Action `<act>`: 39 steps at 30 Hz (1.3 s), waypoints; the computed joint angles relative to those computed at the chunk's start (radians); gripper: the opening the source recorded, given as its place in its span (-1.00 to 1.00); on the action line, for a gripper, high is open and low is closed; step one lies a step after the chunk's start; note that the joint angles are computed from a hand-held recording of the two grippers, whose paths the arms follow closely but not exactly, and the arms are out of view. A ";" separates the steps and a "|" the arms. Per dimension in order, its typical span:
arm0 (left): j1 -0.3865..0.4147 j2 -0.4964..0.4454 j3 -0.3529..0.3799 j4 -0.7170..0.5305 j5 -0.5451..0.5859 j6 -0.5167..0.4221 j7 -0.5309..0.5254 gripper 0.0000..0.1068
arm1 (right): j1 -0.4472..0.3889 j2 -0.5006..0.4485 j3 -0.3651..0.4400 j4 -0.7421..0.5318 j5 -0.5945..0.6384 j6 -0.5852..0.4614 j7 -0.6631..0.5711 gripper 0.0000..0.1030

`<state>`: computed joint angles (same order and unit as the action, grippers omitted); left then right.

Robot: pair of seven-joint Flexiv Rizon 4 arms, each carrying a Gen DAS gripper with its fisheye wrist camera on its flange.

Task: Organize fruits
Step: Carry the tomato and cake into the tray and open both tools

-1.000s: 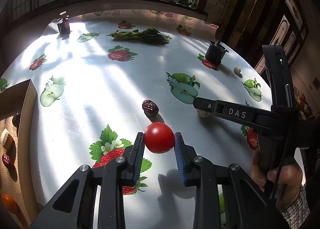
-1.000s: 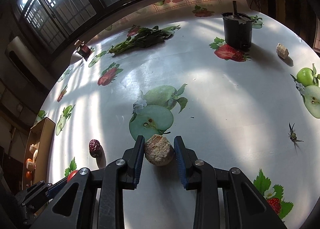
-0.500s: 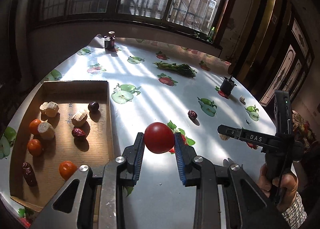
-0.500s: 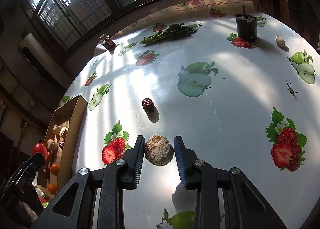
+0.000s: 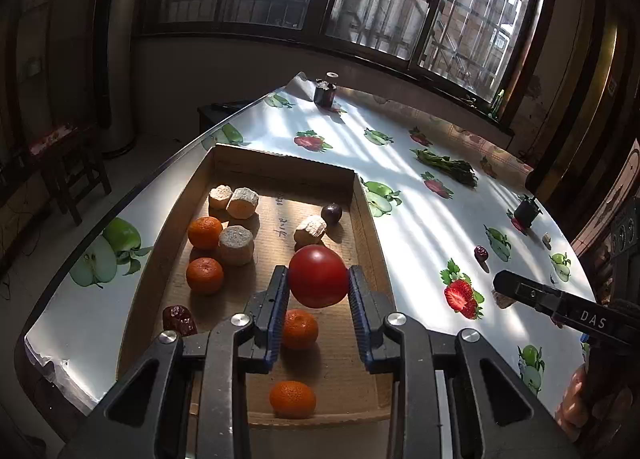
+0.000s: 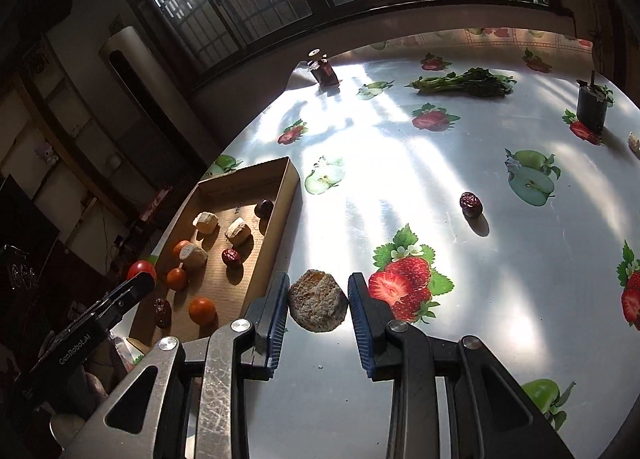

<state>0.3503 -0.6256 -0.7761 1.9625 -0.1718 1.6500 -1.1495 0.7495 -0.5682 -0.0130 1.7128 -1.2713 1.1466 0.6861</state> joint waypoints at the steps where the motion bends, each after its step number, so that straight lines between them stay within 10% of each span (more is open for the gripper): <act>1: -0.023 0.007 0.038 -0.009 -0.004 -0.004 -0.007 -0.46 | -0.001 -0.019 0.005 -0.027 0.013 0.006 -0.024 -0.36; 18: -0.222 -0.014 0.320 -0.092 -0.125 -0.090 0.033 -0.46 | 0.082 -0.371 0.064 -0.551 0.496 -0.173 -0.711 -0.36; 39: -0.328 -0.048 0.467 -0.158 -0.139 -0.102 0.005 -0.45 | 0.179 -0.463 -0.044 -0.745 0.695 -0.436 -0.780 -0.36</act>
